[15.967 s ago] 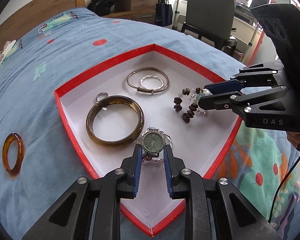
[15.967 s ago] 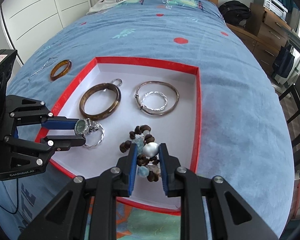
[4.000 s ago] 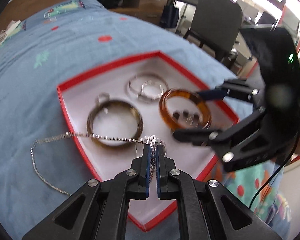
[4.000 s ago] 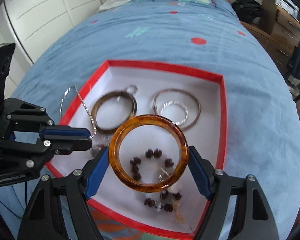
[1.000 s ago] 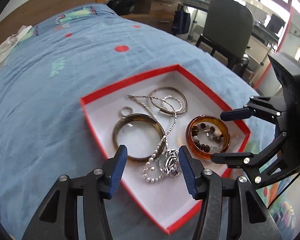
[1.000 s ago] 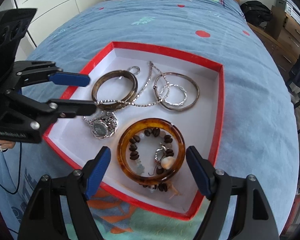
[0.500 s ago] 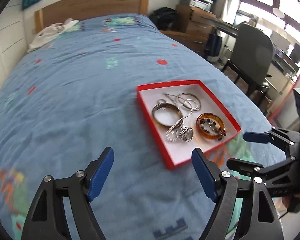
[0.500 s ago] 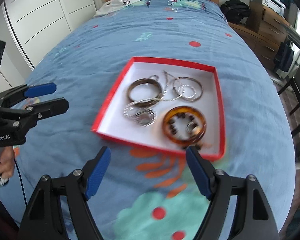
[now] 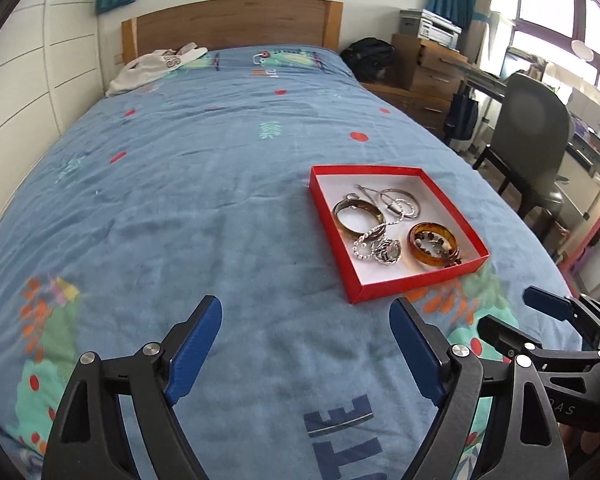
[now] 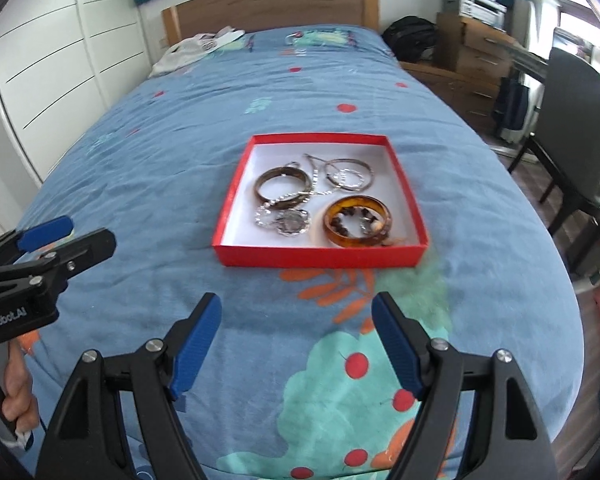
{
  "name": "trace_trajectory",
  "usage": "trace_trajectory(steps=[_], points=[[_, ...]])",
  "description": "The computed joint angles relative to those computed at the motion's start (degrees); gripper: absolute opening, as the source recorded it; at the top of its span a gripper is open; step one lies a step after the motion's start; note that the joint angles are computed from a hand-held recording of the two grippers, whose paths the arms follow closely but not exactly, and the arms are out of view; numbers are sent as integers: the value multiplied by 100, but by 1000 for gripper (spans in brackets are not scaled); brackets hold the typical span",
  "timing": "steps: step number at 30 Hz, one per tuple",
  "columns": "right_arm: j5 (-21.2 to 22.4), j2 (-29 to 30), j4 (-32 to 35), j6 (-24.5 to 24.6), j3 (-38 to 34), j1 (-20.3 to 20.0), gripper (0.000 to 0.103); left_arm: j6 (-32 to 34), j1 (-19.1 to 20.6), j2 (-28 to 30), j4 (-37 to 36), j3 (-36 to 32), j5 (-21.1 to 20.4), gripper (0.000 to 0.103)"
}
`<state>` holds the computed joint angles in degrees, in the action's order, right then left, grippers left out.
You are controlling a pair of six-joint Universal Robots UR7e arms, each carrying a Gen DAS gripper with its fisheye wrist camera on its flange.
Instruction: Organize jewelry
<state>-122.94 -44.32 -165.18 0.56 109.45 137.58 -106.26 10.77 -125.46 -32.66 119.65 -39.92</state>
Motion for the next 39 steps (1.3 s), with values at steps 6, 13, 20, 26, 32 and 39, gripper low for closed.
trace_trajectory(steps=[6, 13, 20, 26, 32, 39], points=[[-215, -73, -425, -110, 240, -70, 77, -163, -11, 140, -8, 112, 70, 85], [-217, -71, -812, -184, 357, -193, 77, -88, 102, 303, -284, 302, 200, 91], [-209, 14, -1014, -171, 393, -267, 77, 218, 272, 282, -684, 463, 344, 93], [-199, 77, -1035, -154, 398, -318, 77, 480, 463, 226, -1014, 568, 377, 93], [-193, 136, -1011, -123, 387, -352, 77, 577, 546, 126, -1132, 617, 397, 93], [-193, 152, -1056, -135, 393, -359, 77, 600, 622, 54, -1145, 625, 397, 93]])
